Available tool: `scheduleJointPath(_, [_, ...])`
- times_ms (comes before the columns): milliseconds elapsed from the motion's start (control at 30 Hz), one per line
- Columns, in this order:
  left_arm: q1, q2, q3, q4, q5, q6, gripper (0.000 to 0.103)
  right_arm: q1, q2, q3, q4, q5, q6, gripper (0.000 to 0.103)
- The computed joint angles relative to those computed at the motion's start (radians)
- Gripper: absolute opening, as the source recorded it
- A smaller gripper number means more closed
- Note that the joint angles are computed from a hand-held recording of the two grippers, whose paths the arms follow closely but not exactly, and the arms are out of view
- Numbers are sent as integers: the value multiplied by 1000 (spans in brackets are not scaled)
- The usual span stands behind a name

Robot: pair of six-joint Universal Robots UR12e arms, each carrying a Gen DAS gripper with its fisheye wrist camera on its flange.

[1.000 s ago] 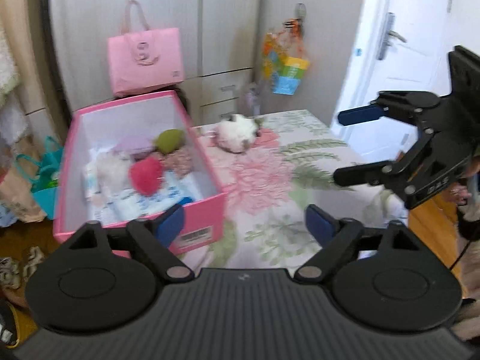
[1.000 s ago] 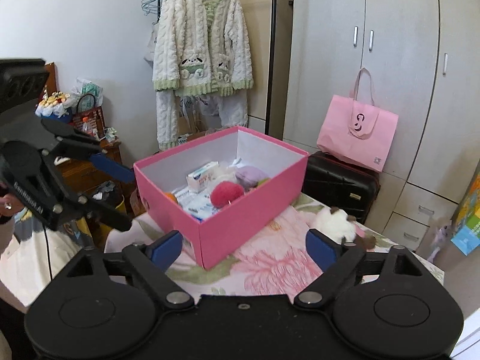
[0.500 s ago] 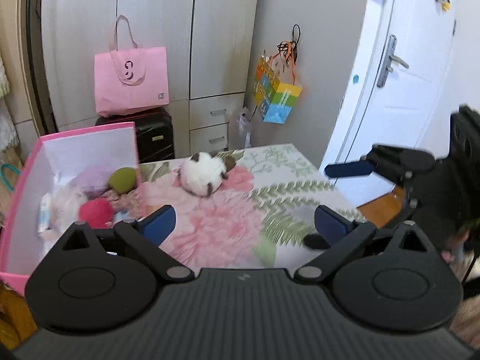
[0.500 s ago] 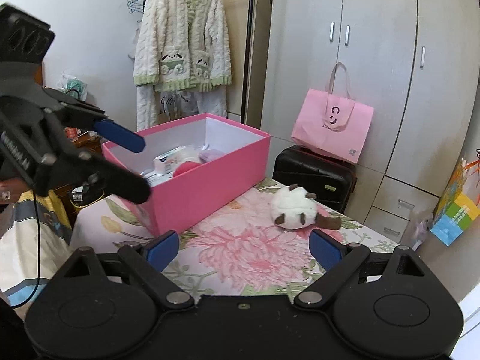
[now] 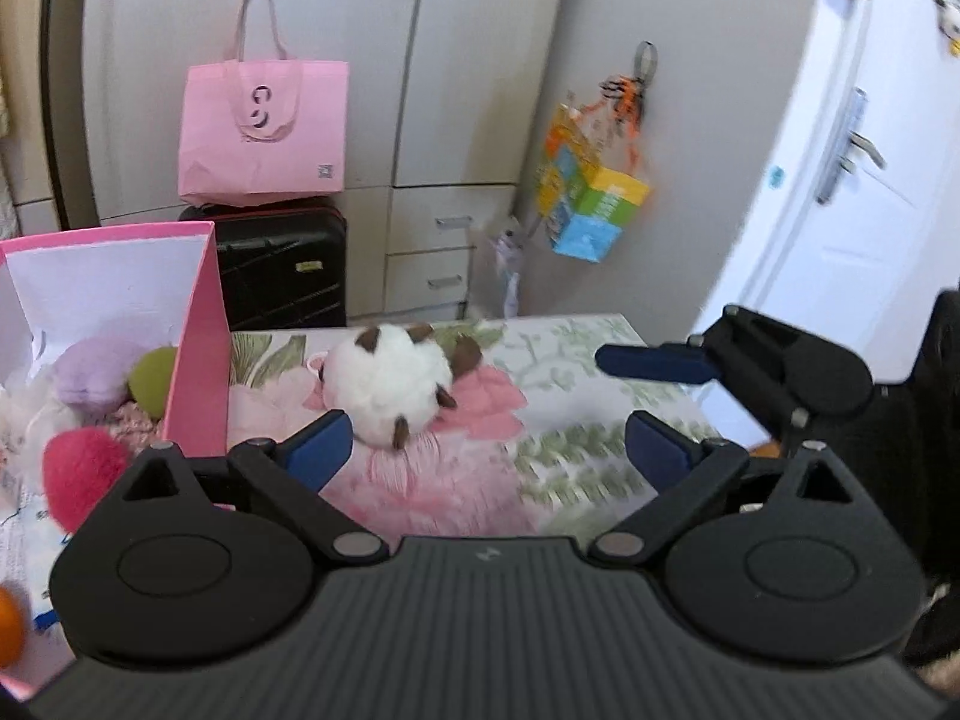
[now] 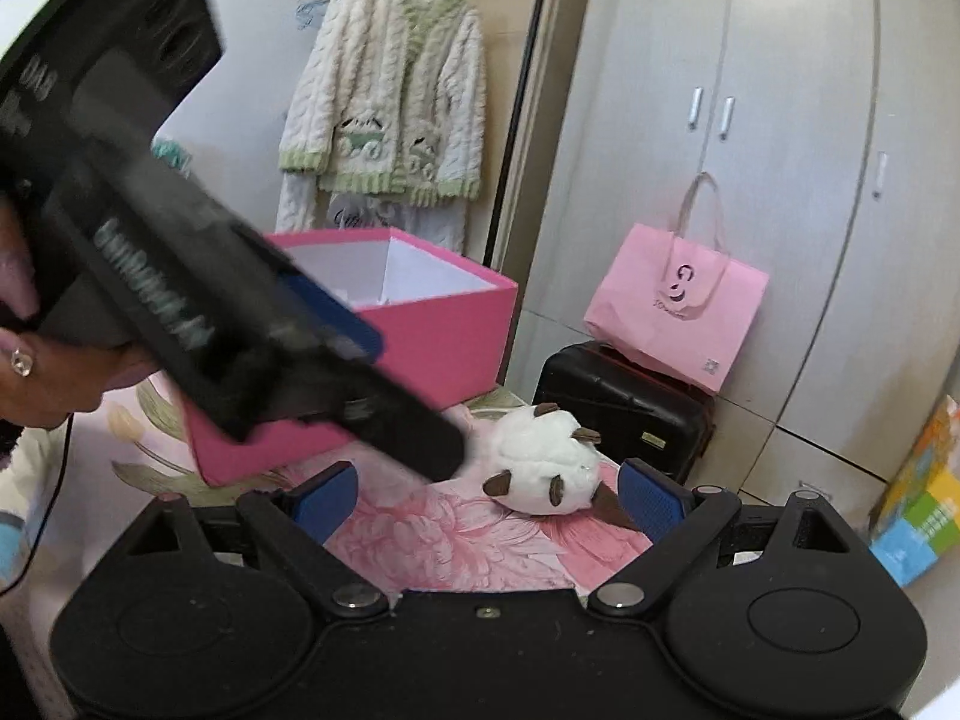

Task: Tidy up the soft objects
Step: 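Move both tools back toward the white plush toy on the table, then grasp the white plush toy with the left tool and lift it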

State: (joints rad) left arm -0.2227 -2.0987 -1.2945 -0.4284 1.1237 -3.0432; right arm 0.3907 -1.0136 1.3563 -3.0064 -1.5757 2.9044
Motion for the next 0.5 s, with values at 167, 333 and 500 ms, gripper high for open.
scheduleJointPath(167, [-20, -57, 58, -8, 81, -48, 89, -28, 50, -66, 46, 50, 6, 95])
scheduleJointPath(333, [-40, -107, 105, 12, 172, -101, 86, -68, 92, -115, 94, 153, 32, 95])
scheduleJointPath(500, [-36, -144, 164, -48, 159, -209, 83, -90, 133, -165, 139, 233, 13, 95])
